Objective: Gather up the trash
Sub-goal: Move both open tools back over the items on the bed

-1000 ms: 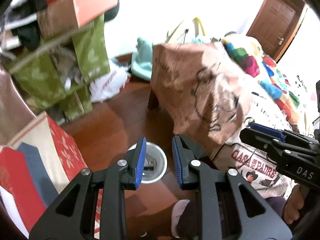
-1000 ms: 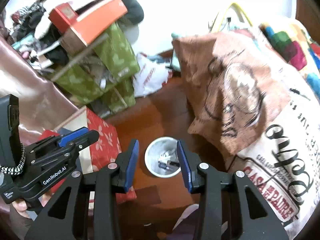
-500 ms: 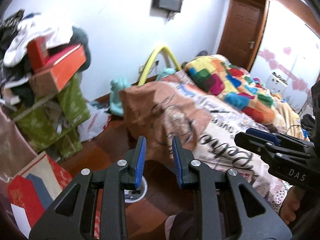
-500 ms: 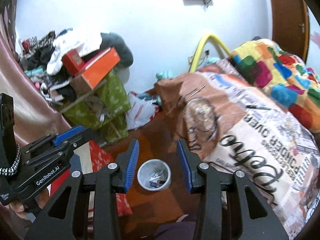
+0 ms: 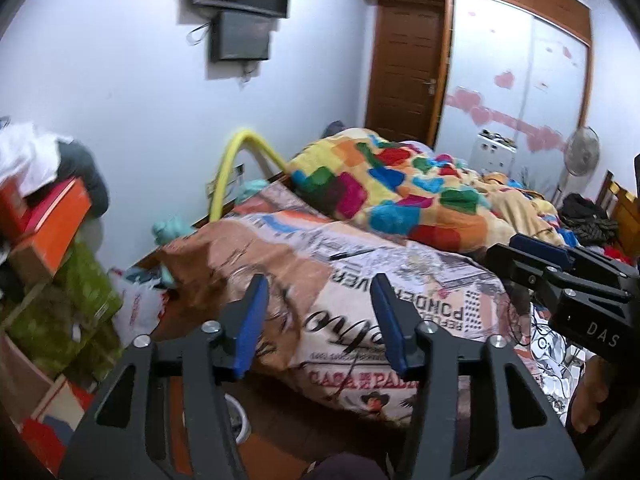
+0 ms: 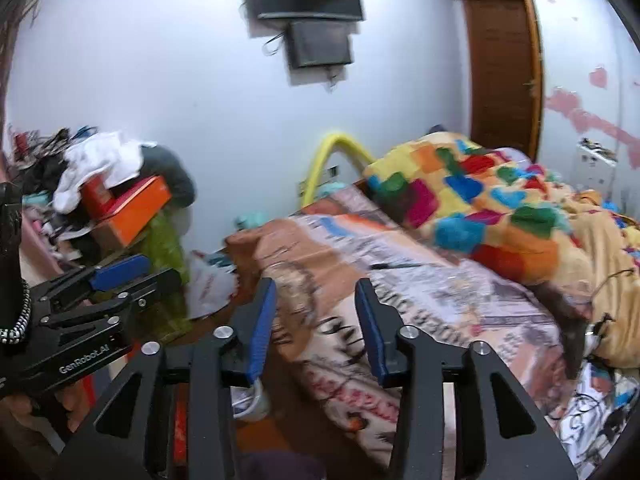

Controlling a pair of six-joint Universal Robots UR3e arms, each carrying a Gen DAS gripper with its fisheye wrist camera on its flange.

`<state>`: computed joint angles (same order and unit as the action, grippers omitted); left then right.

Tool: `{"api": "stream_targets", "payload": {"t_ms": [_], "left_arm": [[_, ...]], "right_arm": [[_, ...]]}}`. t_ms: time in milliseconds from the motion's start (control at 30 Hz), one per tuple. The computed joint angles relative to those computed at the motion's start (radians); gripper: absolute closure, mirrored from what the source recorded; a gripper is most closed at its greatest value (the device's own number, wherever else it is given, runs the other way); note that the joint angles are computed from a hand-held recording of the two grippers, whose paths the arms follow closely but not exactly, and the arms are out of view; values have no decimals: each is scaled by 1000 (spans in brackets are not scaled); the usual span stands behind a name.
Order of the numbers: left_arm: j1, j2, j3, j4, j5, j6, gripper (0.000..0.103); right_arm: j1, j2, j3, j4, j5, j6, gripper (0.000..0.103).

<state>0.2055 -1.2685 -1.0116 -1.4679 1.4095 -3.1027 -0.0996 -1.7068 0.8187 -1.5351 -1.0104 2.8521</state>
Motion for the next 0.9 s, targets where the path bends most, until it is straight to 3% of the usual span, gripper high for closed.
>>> {"api": "stream_targets", "payload": {"t_ms": [67,267,567,900], "left_arm": [[-120,-94,67,36,82,-44,45],[-309,-334,267,80,189,-111,36],[-374,-644,527,79,150,-135,36],[-356,-808,459,185,79,-134,36]], "right_arm": [[-62,-14,20,-14,12,-14,49],[-244,-31,71,1,55,-99,49],[-362,48,158,-88,16,-116,48],[-291,217,261,-260,-151,-62,48]]}}
